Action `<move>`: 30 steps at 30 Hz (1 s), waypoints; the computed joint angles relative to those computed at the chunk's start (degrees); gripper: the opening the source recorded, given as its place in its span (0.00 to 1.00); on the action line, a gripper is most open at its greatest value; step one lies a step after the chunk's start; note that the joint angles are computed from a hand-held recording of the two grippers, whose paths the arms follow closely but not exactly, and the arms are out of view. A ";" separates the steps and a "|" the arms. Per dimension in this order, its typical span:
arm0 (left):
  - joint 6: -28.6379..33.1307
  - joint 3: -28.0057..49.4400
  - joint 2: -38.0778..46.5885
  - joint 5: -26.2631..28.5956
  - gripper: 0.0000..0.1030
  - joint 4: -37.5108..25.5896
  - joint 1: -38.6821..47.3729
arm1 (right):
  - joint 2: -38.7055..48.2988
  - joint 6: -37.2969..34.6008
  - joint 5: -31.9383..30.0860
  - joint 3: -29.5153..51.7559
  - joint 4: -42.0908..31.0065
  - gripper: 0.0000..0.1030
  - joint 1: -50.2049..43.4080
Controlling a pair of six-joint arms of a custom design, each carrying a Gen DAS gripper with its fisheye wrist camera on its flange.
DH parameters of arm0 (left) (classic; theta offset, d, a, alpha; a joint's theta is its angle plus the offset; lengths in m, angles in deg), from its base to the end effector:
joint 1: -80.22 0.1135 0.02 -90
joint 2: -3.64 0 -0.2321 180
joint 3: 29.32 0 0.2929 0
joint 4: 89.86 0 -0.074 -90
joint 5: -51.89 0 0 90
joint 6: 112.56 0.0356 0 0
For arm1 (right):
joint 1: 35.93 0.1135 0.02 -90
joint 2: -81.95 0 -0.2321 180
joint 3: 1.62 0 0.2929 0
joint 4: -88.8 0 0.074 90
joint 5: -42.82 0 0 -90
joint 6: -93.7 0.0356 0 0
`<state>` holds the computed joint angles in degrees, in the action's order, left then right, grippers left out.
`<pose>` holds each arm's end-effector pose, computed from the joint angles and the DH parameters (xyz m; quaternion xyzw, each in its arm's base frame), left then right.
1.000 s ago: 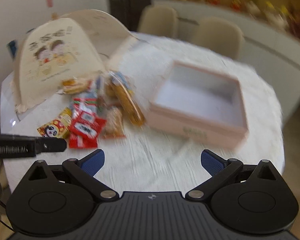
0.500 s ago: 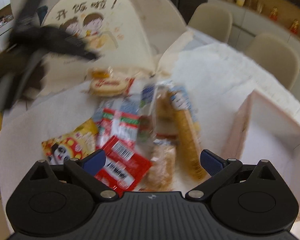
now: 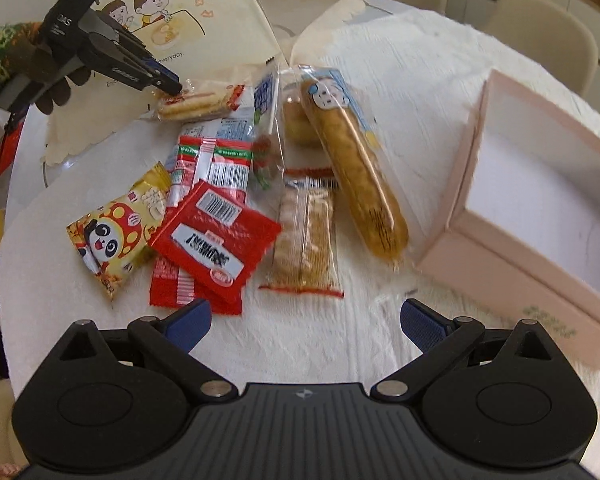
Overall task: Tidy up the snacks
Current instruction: 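Grasp the round sesame cake with the right gripper while the left grasps a small orange candy, then carry both snacks over the pink box and open both grippers to drop them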
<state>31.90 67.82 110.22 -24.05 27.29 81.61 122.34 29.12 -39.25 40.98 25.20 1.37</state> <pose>0.4083 0.0013 0.1845 0.4550 0.8689 -0.0353 0.1916 0.1527 0.1102 0.1793 -0.0830 0.9633 0.0711 0.2454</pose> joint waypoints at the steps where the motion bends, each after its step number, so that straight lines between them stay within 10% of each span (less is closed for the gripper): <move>1: 1.18 1.49 0.87 0.08 0.26 -1.99 0.25 | -0.54 0.08 0.05 -0.07 -0.54 0.98 0.17; 6: 1.82 0.32 2.31 -5.02 0.31 0.69 0.65 | -0.68 1.19 1.83 0.68 -2.76 0.98 1.21; 16: -15.15 -11.12 -8.14 7.23 0.23 6.61 9.97 | 11.61 -1.92 4.86 12.01 1.16 0.98 1.87; 23: -21.46 -25.15 -27.93 22.34 0.22 -3.28 23.30 | 43.49 -14.07 -9.49 35.76 15.78 0.98 -3.38; 30: -15.09 -40.90 -41.19 30.72 0.22 -19.93 32.50 | 78.86 -13.00 -5.89 67.15 8.26 0.95 -2.85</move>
<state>16.81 26.92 69.03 6.67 7.37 114.12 201.19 16.11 -45.14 108.13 33.47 -1.47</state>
